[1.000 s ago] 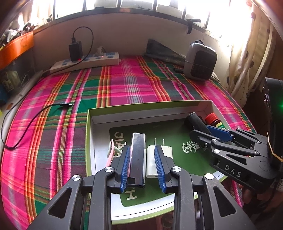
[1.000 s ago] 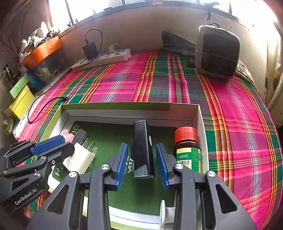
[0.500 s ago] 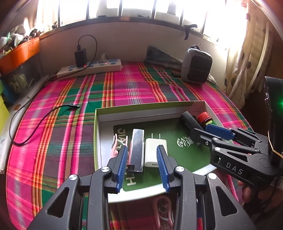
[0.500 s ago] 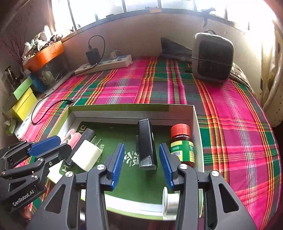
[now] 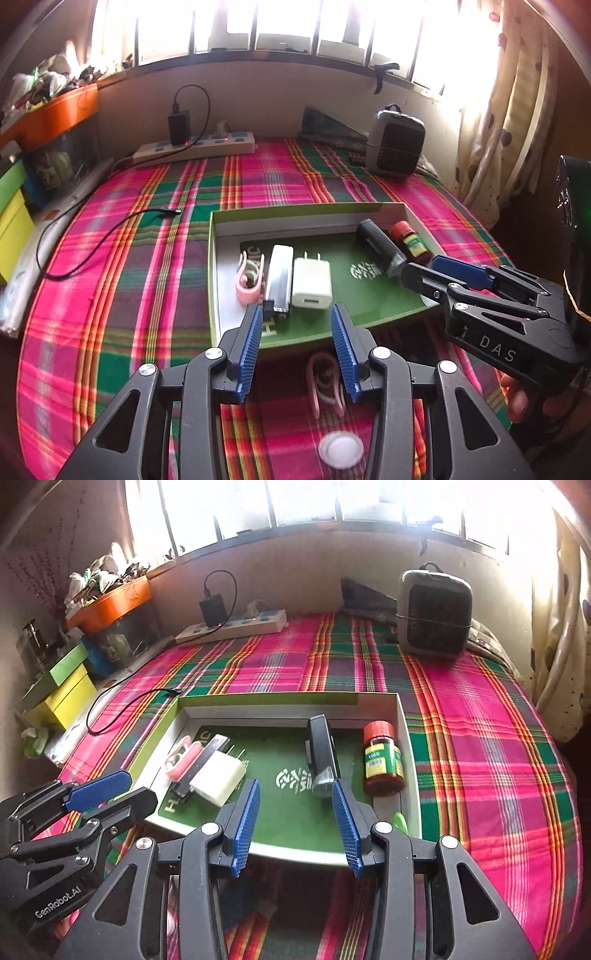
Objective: Organize rigid objects
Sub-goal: 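Withdraw the open left tool toward the white round lid on the bedspread, then close the left tool on the white round lid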
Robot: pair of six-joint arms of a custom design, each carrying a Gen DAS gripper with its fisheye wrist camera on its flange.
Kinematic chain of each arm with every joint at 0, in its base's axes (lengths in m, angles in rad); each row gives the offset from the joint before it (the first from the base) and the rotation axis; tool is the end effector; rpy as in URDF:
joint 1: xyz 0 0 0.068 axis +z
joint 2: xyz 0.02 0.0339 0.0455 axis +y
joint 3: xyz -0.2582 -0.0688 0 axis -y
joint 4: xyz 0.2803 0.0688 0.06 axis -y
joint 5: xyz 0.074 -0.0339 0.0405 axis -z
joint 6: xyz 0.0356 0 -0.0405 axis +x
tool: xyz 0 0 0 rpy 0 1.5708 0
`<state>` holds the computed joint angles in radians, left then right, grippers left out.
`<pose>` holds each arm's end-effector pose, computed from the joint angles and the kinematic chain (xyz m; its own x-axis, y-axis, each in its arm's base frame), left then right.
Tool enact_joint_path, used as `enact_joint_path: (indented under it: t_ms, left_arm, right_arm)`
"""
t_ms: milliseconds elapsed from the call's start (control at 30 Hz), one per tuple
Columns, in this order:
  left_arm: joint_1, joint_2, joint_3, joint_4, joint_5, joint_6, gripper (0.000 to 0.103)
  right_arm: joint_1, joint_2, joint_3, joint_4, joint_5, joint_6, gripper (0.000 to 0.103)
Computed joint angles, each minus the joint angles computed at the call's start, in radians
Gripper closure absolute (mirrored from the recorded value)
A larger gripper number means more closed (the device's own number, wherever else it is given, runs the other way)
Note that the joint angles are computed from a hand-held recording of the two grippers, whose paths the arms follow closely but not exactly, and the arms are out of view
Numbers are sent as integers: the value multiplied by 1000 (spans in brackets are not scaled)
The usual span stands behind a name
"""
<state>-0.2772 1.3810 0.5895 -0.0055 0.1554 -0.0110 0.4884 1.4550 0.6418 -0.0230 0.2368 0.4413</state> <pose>0.2748 -0.0839 0.1317 -0.6920 0.1856 -0.6976 0.3668 0.9227 -0.1184 0.2681 0.1330 0.1270 -0.7281 0.0833 -0.6804 -0.0070 0.9916 0.1289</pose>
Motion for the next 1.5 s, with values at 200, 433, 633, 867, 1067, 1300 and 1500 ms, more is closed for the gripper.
enact_joint_path:
  t_ms: [200, 433, 633, 867, 1067, 1300, 1500]
  left_arm:
    - [65, -108, -104, 0, 62, 15, 61]
    - [150, -174, -182, -14, 164, 66, 59]
    - [152, -168, -210, -17, 219, 106, 57]
    - [93, -143, -229, -1, 205, 135, 57]
    - [44, -113, -227, 17, 165, 128, 57]
    - [1, -111, -218, 11, 111, 95, 57]
    - [-47, -95, -205, 12, 62, 60, 56]
  right_arm:
    - [56, -89, -66, -21, 52, 42, 61]
    - [150, -175, -137, -67, 147, 149, 61]
    - [231, -196, -161, -117, 216, 250, 61]
    - [302, -201, -193, -126, 260, 321, 61]
    - [306, -237, -231, -119, 258, 347, 60]
    - [263, -234, -258, -59, 208, 313, 60]
    - [232, -238, -278, -16, 175, 282, 60]
